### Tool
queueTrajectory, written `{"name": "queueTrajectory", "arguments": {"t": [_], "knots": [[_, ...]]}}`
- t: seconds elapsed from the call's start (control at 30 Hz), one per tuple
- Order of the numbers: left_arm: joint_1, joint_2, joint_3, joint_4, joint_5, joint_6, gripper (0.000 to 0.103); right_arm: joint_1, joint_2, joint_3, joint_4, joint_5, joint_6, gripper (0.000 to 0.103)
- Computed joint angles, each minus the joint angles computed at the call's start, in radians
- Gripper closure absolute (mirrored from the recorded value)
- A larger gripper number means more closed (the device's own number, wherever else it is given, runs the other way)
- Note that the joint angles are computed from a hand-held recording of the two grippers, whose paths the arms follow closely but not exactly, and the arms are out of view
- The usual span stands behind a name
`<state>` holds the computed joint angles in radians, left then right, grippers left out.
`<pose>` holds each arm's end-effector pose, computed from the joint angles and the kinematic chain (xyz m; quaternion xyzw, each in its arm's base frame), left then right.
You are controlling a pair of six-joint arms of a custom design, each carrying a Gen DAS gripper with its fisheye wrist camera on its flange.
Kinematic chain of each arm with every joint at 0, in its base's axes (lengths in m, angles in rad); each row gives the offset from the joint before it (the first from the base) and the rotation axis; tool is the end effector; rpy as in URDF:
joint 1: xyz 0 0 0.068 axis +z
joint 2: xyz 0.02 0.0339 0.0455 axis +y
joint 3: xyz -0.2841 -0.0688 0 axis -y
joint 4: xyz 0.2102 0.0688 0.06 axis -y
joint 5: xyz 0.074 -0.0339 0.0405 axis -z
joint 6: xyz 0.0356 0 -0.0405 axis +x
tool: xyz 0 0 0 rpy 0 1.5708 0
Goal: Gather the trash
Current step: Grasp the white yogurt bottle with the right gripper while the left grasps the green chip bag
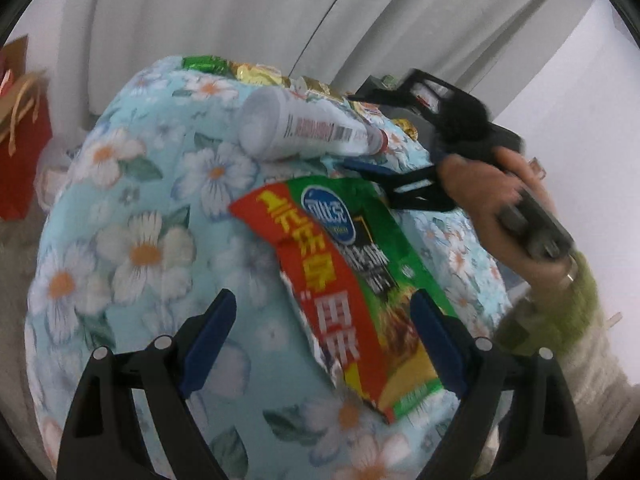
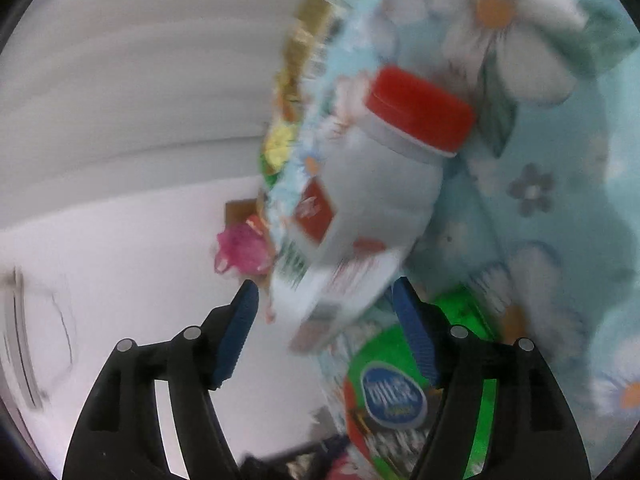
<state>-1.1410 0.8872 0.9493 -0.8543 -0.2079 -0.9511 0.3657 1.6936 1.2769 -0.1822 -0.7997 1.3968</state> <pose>0.0580 -0.1088 0.3292 0.0480 0.9198 -0.2786 0.2722 0.3204 0.1500 0.3095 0.2434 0.7983 0.5509 0.0081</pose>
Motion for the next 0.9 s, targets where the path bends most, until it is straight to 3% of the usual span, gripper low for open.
{"name": "queueTrajectory", "arguments": {"t": [0.17, 0.33, 0.5, 0.63, 0.77, 0.87, 0.9], "knots": [[-0.123, -0.027, -0.039, 0.022, -0.029, -0.126, 0.017, 0.031, 0.069, 0.046, 0.041, 0.078, 0.079, 0.033], [-0.238, -0.01, -0.057, 0.048, -0.091, -0.217, 0.017, 0.048, 0.06, 0.013, 0.111, 0.123, 0.116, 0.037], [-0.254, 0.007, -0.054, 0.068, -0.095, -0.217, 0.018, 0.01, -0.036, -0.153, 0.318, 0.06, 0.173, 0.038], [-0.244, 0.026, -0.062, 0.093, -0.076, -0.206, 0.018, -0.038, -0.147, -0.261, 0.389, -0.021, 0.15, 0.038], [-0.206, 0.046, -0.073, 0.127, -0.043, -0.171, 0.019, -0.132, -0.323, -0.362, 0.265, -0.131, 0.016, 0.04], [-0.184, 0.064, -0.069, 0.137, -0.026, -0.157, 0.021, -0.227, -0.461, -0.402, 0.045, -0.228, -0.154, 0.041], [-0.173, 0.068, -0.067, 0.141, -0.018, -0.151, 0.022, -0.275, -0.511, -0.388, -0.112, -0.256, -0.27, 0.042]]}}
